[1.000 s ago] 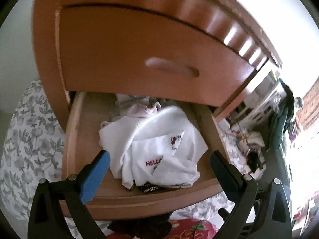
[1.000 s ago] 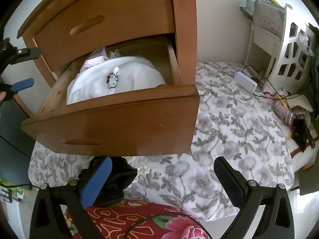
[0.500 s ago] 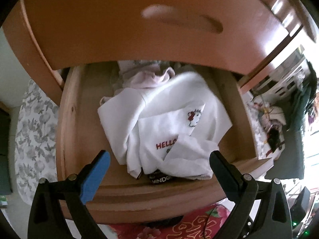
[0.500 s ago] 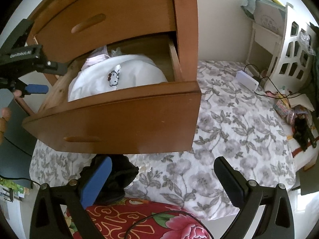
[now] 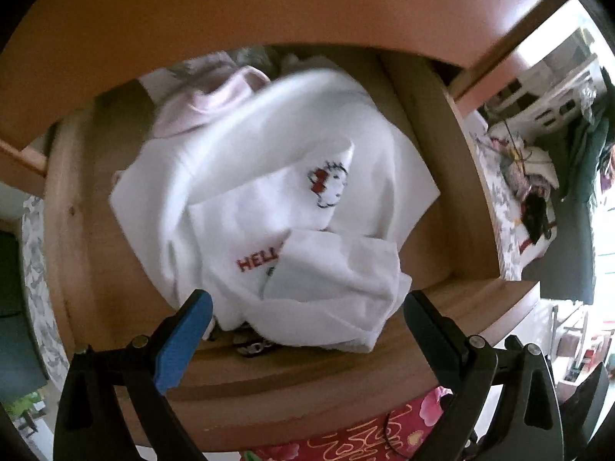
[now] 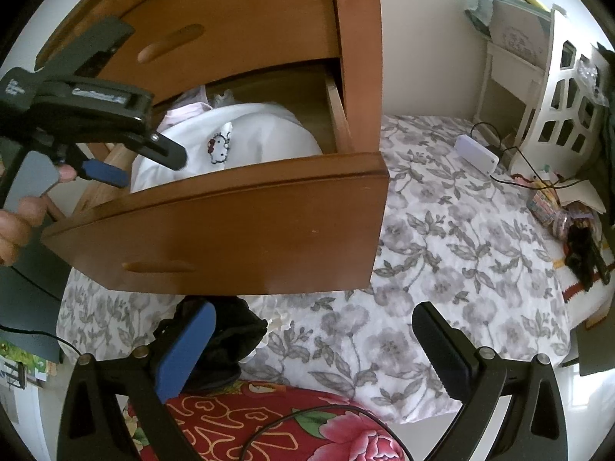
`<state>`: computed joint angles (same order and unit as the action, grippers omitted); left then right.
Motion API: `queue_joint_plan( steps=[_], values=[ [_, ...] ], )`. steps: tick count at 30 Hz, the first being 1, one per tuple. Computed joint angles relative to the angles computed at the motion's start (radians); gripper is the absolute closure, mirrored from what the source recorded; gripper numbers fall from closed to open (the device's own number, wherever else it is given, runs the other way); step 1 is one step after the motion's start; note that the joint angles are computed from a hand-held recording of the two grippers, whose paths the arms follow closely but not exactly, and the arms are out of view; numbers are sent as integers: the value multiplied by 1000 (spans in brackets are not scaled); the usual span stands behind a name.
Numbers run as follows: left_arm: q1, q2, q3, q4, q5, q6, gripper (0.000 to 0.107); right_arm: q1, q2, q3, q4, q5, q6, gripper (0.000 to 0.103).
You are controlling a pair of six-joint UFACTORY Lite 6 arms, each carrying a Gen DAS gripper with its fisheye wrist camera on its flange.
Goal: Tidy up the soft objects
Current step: 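Reach down and close the left gripper on the small white cloth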
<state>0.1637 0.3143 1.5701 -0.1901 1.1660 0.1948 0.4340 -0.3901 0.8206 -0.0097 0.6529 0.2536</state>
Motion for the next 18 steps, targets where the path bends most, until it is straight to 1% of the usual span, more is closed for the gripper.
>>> queue_joint_plan(
  steps=[6,11,18],
  values=[
    [-71,73,41,72,31,-68,7,-4,6,1,12,0,-14,0],
    [-92,168,112,60,73,-125,7,-7,5,-2,16,-2,-19,0],
    [-124,206,133,93,61,-176,8,-20,5,-5,18,-6,-24,0]
  ],
)
